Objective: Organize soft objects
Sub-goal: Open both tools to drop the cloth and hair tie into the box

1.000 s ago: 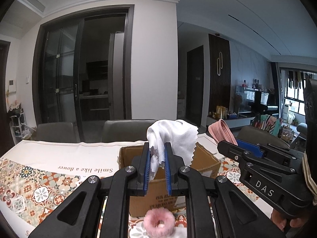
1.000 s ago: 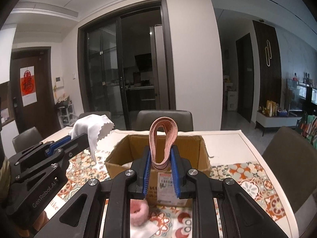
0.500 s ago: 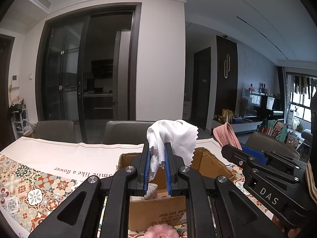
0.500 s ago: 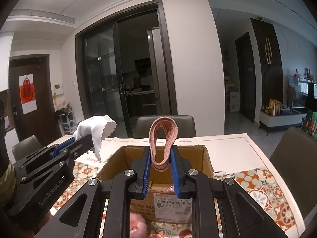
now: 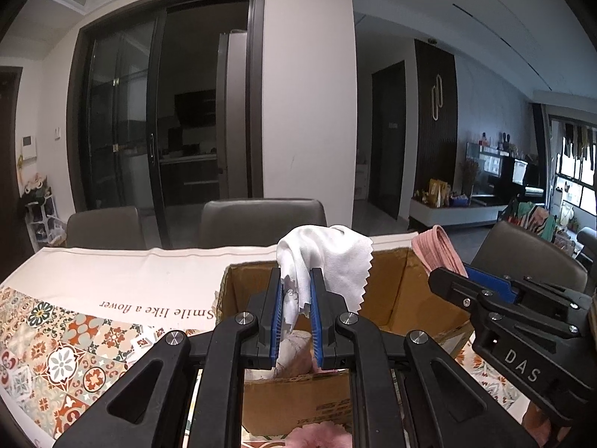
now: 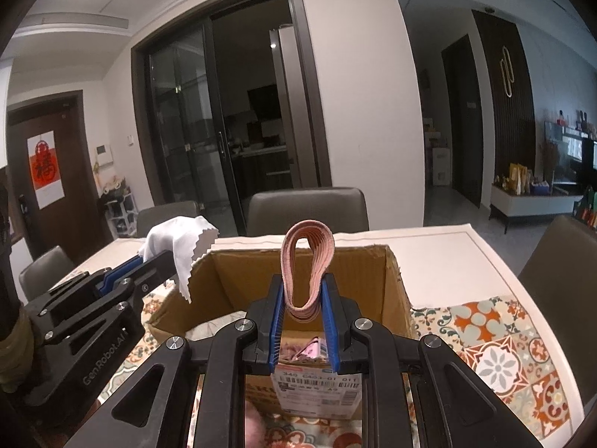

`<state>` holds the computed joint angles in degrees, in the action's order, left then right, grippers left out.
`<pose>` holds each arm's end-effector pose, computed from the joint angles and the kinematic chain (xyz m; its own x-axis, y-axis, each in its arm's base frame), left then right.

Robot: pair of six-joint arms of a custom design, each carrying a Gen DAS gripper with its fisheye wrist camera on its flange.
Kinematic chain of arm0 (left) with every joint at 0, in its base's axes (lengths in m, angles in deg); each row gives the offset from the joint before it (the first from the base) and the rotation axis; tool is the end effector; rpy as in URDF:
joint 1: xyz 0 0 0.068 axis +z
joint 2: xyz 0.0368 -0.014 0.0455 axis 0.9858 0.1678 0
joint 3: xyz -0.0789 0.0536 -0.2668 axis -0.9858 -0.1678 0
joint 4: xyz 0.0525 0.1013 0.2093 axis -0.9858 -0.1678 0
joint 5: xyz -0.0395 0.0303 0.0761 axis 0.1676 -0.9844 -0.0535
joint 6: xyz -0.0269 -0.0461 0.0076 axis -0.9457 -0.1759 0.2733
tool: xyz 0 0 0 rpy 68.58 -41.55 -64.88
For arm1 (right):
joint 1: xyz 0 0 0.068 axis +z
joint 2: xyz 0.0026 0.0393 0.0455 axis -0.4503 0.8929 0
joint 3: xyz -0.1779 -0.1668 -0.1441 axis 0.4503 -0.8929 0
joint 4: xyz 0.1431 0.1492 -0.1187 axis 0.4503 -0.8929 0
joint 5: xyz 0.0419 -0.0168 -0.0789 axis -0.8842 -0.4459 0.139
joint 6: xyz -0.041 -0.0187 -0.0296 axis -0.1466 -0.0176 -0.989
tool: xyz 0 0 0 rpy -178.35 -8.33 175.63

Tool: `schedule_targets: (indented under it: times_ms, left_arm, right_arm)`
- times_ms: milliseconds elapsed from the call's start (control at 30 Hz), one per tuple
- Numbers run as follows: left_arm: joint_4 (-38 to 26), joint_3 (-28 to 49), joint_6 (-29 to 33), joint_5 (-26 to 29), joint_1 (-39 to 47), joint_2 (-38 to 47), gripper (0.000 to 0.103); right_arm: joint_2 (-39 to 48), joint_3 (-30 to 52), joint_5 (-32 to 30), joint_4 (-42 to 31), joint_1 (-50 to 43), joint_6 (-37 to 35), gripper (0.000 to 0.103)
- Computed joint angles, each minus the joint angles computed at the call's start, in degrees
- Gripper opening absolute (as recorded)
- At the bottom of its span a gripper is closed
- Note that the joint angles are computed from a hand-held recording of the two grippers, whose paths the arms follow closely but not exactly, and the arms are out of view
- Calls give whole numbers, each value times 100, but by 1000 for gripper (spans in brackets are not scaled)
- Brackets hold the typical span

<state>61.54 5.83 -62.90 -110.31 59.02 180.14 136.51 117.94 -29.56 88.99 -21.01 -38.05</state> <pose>0.2784 -0.0860 0.1362 -0.3340 -0.1101 -0.9361 -0.3065 0.9519 -0.0026 0.3263 0.0521 0.1563 -0.3865 -0.1458 -0.9107 -0.6113 0.7799 0.1346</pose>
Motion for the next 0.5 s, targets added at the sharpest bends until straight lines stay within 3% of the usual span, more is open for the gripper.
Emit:
schedule_targets:
  times_ms: [300, 500]
  left_arm:
    - [-209, 253, -54, 338, 268, 323, 15]
    - [-323, 392, -78, 428, 350, 492, 32]
  right_arm:
    - [347, 415, 152, -363, 107, -159, 21]
    - [616, 742, 197, -617, 119, -130, 21]
